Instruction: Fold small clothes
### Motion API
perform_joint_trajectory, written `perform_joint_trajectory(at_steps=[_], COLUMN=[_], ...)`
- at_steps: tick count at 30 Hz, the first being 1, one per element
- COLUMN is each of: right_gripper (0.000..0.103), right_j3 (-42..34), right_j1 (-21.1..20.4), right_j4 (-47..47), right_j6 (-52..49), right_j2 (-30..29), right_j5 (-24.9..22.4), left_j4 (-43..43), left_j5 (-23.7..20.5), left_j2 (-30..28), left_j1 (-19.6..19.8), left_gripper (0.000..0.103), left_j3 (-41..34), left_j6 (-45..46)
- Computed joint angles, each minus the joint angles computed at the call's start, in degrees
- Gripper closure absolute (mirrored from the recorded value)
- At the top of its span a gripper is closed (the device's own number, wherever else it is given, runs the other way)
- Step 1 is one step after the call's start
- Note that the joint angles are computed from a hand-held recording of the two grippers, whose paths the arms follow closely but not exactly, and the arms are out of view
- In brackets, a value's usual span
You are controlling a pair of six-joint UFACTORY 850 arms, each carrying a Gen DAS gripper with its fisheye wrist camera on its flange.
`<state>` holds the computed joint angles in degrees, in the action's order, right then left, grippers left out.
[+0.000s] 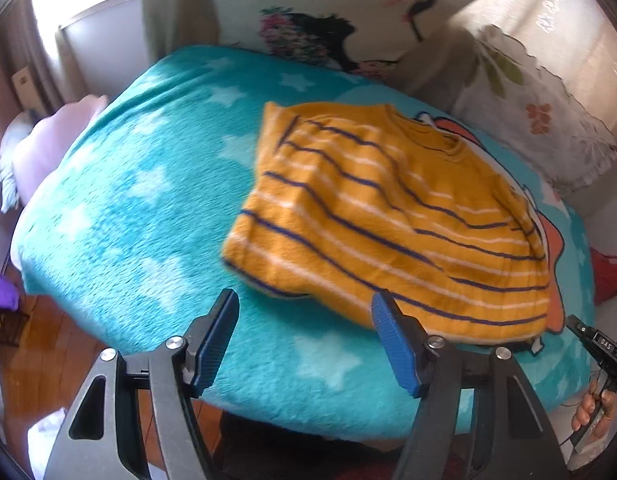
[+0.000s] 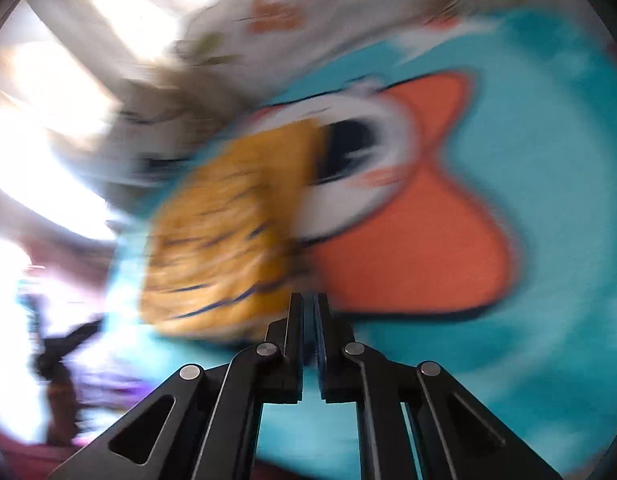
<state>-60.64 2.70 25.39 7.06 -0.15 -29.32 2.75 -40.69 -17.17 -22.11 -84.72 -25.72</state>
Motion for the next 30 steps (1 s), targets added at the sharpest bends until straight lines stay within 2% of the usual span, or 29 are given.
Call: perform_joint_trajectory(at_steps=[1, 3, 5, 6, 8, 9, 11, 12, 14, 15, 18, 19, 21, 23, 25, 28, 30], right_gripper=[0.094, 0.094, 0.091, 0.086, 0.039, 0.034, 0.036, 0.038, 0.045, 0.045, 0.060, 0.061, 0.067, 0.063, 0.057, 0.052, 0.051], right_j3=[-0.18, -0.76, -2.38, -3.48, -6.45, -9.01, -17.04, -20.30, -25.11, -27.74, -31.30, -32.36, -33.98, -35.44, -38.41, -45.78, -53.44], right_j1=[0.35, 1.37, 2.79, 4.27, 7.50, 8.93, 10.48, 10.66, 10.55, 10.45, 8.69, 7.91, 6.87, 8.18, 10.85, 14.68, 17.67], right_j4=[-3.60, -3.60, 5.99, 9.78, 10.63, 7.51, 1.77, 1.80, 1.69, -1.95, -8.82, -13.22, -16.00, -22.27, -25.70, -19.00, -13.06], right_j6=[4.52, 6.36, -1.39, -4.78, -4.37, -0.71, 4.71, 5.39, 4.86, 7.14, 15.70, 21.70, 27.88, 32.22, 31.39, 22.06, 15.38], right_j2=[0.30, 1.15, 0.12, -1.09, -4.90, -7.65, -15.57, -18.76, -23.21, -25.45, -28.39, -29.08, -29.50, -28.73, -28.78, -32.24, -37.25], right_j5=[0.29, 2.88, 5.96, 8.25, 13.00, 12.98, 8.31, 6.52, 4.39, 3.43, 1.72, 0.56, -1.93, -2.79, -4.51, -8.80, -13.68], left_j4=[-0.14, -0.78, -2.09, -2.59, -3.98, -4.74, -4.49, -3.13, -0.87, -0.12, -0.82, -1.30, -4.04, -8.96, -14.44, -21.17, -27.28], left_j5=[-0.11, 0.01, 0.70, 0.85, 1.30, 1.86, 3.06, 3.28, 3.60, 3.80, 3.97, 3.79, 3.56, 3.57, 3.36, 1.91, 0.54], left_j2=[0.10, 0.19, -0.16, -0.58, -1.22, -1.14, -0.65, -0.44, 0.02, 0.34, 1.00, 0.93, 0.63, 0.16, -1.22, -3.81, -5.87], left_j1=[0.38, 1.04, 1.93, 2.33, 3.19, 3.53, 4.25, 4.57, 5.43, 6.17, 9.00, 10.10, 12.01, 13.70, 14.72, 14.92, 14.72], left_gripper=[0.035, 0.035, 0.035, 0.035, 0.035, 0.035, 0.035, 0.035, 0.035, 0.035, 0.035, 0.035, 0.035, 0.035, 0.035, 0.035, 0.035], left_j3=[0.24, 0.47, 0.29, -0.14, -1.09, -1.18, -1.08, -1.07, -0.81, -0.50, 0.52, 0.70, 0.96, 1.16, 0.56, -0.96, -1.97], left_j6=[0.29, 1.44, 3.38, 4.07, 5.37, 6.22, 7.75, 7.81, 7.52, 7.30, 7.49, 7.46, 9.01, 12.49, 17.25, 23.28, 28.91])
